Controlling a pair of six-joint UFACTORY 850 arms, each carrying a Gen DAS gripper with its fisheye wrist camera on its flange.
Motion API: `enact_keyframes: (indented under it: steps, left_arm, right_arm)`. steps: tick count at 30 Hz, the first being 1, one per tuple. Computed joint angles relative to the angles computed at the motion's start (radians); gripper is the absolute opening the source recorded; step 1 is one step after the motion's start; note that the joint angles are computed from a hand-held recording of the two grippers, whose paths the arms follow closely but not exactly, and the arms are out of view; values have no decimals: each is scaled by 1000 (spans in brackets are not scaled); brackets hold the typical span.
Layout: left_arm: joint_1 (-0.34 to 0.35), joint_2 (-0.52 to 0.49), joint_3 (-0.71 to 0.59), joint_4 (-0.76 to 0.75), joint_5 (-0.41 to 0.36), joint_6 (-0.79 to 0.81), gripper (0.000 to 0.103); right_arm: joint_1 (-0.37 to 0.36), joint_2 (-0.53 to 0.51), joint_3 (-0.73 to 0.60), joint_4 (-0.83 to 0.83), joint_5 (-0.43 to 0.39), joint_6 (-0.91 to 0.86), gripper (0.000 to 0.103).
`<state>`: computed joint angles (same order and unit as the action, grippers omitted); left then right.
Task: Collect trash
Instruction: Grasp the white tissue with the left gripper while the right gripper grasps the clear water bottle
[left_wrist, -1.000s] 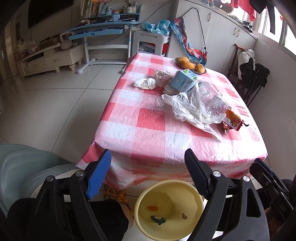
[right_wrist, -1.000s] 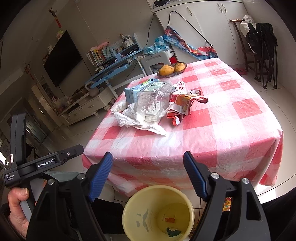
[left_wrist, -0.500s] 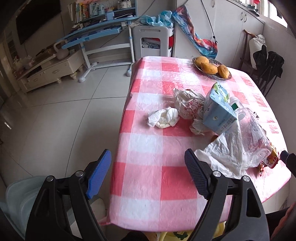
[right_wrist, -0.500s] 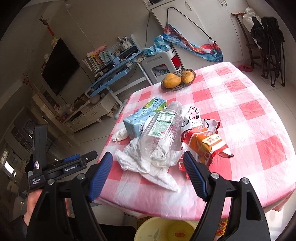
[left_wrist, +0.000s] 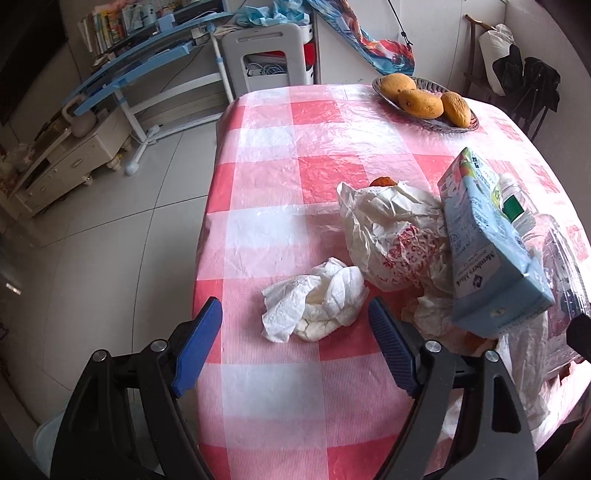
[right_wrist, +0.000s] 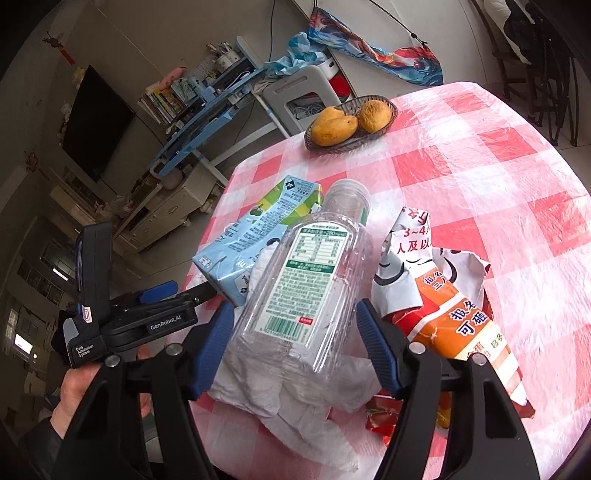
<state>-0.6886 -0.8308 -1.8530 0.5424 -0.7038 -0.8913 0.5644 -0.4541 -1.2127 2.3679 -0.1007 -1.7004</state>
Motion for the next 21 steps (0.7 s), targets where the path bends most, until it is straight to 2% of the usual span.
enact_keyframes:
  steps: [1,2,3,4,5,8,13,18,21]
  left_arm:
    - [4,-10,-13,-17,-3,21,77]
    - [8,-15,-20,-41,-1,44,72]
    - [14,-8,-9,-69,26,60,58]
    - [17,-3,-6,-84,35,67,49]
    - [20,0,-6,-101,34,82,31]
    - [36,32,32,-177,72,108,27]
    - [39,130,145,-130,137,-17,27]
    - [27,246,276,-29,222,-191,27]
    - [14,296,338,13,252,-266,27]
  right_arm:
    - [2,-4,-7,-62,15,49,66]
    - [2,-4,-9,-109,18,87,65]
    - [-2,-4,-8,-114,11,91,65]
    - [-7,-2,-3,-88,-5,71,64]
    - [-14,1,7,-38,-29,34,63]
    - [-40,25,58,75,-136,1,61]
    - [-75,70,147,225,-317,-36,60]
    - [-79,119,221,304,-420,-62,60]
    - [-72,136,241,316,-420,-74,60]
